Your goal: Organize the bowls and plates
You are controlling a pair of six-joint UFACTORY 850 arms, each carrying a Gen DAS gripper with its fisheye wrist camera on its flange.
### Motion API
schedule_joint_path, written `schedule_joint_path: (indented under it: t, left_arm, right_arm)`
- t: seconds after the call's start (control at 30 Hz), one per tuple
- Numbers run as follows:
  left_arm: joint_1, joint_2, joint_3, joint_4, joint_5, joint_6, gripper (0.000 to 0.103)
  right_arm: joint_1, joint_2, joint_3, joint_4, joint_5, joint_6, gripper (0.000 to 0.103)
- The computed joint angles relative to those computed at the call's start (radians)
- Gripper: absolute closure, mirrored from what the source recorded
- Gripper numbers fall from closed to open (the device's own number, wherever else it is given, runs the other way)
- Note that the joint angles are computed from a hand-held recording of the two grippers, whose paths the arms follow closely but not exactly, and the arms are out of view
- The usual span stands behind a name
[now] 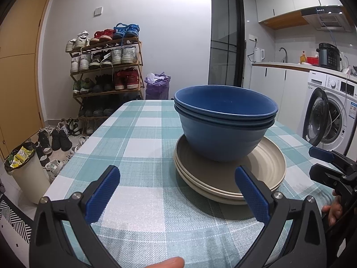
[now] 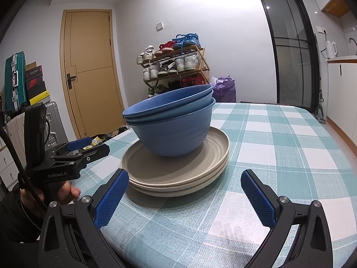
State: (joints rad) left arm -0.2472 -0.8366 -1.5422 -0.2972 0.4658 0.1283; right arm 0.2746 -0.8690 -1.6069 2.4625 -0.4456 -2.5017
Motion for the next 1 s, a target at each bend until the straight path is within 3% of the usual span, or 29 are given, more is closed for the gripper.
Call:
schedule_joint_path:
  t: [1.0]
  left_arm:
    - [0.001, 0.001, 0.001, -0.005, 0.003, 0.006, 0.000]
  right_arm:
    - [-0.001, 0.001, 0.005, 0.007, -0.005, -0.003, 0.001]
